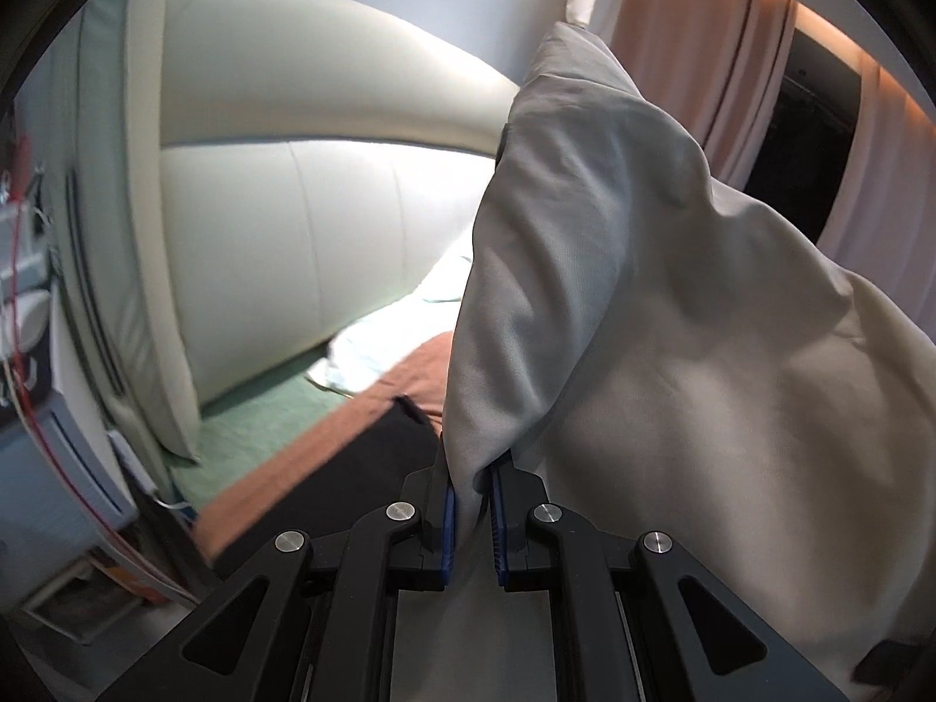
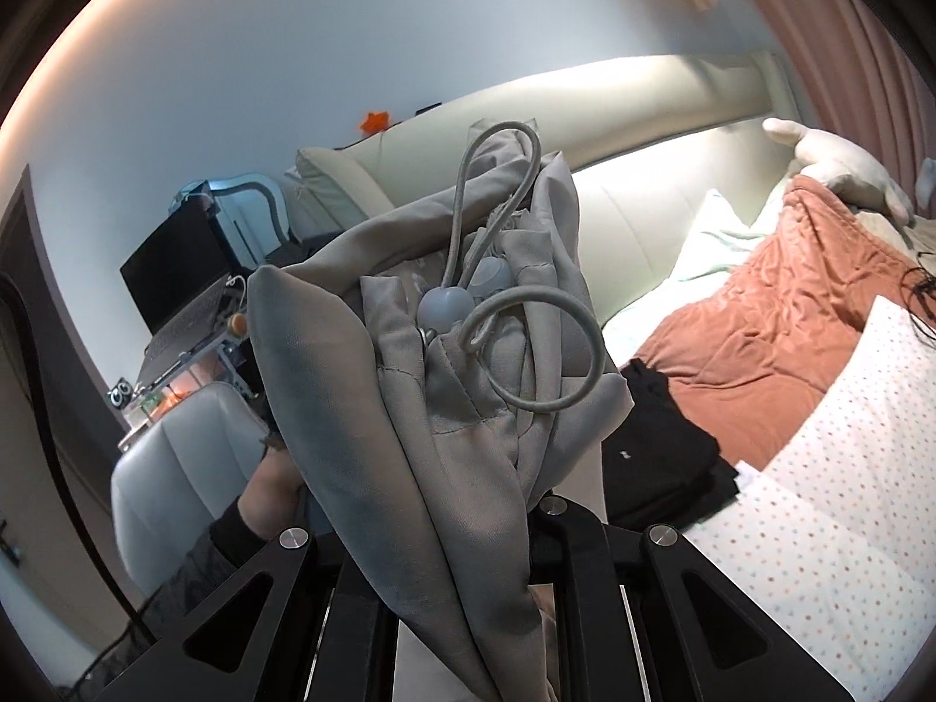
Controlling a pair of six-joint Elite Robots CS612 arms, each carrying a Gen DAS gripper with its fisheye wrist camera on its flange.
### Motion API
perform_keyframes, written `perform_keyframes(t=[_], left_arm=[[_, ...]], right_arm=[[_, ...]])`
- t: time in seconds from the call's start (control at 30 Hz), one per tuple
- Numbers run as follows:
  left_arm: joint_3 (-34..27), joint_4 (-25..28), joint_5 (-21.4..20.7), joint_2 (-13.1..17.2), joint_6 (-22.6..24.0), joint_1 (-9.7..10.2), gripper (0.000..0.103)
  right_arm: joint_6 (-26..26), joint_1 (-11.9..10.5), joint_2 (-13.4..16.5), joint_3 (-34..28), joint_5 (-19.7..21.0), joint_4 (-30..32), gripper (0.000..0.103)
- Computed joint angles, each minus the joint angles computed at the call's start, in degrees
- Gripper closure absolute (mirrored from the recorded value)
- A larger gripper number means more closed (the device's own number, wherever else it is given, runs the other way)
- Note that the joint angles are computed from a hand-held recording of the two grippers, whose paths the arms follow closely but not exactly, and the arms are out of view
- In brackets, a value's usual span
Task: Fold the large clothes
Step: 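Lift the folded jacket with both grippers and carry it toward the headboard, then lower the jacket onto the black clothes stack and open both grippers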
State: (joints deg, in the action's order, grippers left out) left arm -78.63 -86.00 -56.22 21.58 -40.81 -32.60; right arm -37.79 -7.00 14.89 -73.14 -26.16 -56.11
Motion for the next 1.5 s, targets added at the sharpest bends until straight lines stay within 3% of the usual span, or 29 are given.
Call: perform_keyframes(t=[0.3,0.47,0.67,0.87,1.07,1.2,1.3,1.4,1.47,1.5], left_arm=[[-1.2,6.7,8.6,-2.3,1.2,0.70,0.094],[-1.3,10.4,9.6,-2.3,-1.4,1.38,0.094],[0.8,14.4,8.2,-1.6,-4.6,2.64,0.094],[7.5,13.6,5.1,-3.1,-4.6,4.75,0.094],[17.0,8.8,2.5,-5.9,-2.7,6.17,0.094],[23.1,4.2,-1.4,-7.6,0.3,7.47,0.094],[27.2,4.3,-3.8,-8.9,0.0,8.14,0.088],[26.6,4.8,-1.1,-8.1,-0.1,7.76,0.077],[25.7,6.6,-0.8,-7.7,-0.4,7.63,0.053],[24.1,7.4,-1.0,-6.9,-0.5,7.72,0.051]], right_arm=[[1.9,4.2,-1.4,3.7,3.3,-1.0,0.092],[2.4,6.1,-1.5,5.3,3.7,-0.4,0.092],[-0.2,7.5,-1.2,7.7,2.3,4.1,0.092],[2.7,8.0,-1.6,14.4,0.3,2.2,0.092],[8.7,7.3,-2.9,21.7,-1.5,-5.8,0.092],[12.9,7.0,-4.1,26.9,-2.9,-11.5,0.092],[15.2,6.7,-4.8,30.6,-4.0,-15.0,0.092],[18.0,6.5,-5.3,34.6,-4.8,-18.9,0.092],[20.3,6.4,-5.7,37.9,-6.2,-21.4,0.092],[21.7,6.4,-5.9,39.5,-7.8,-22.6,0.092]])
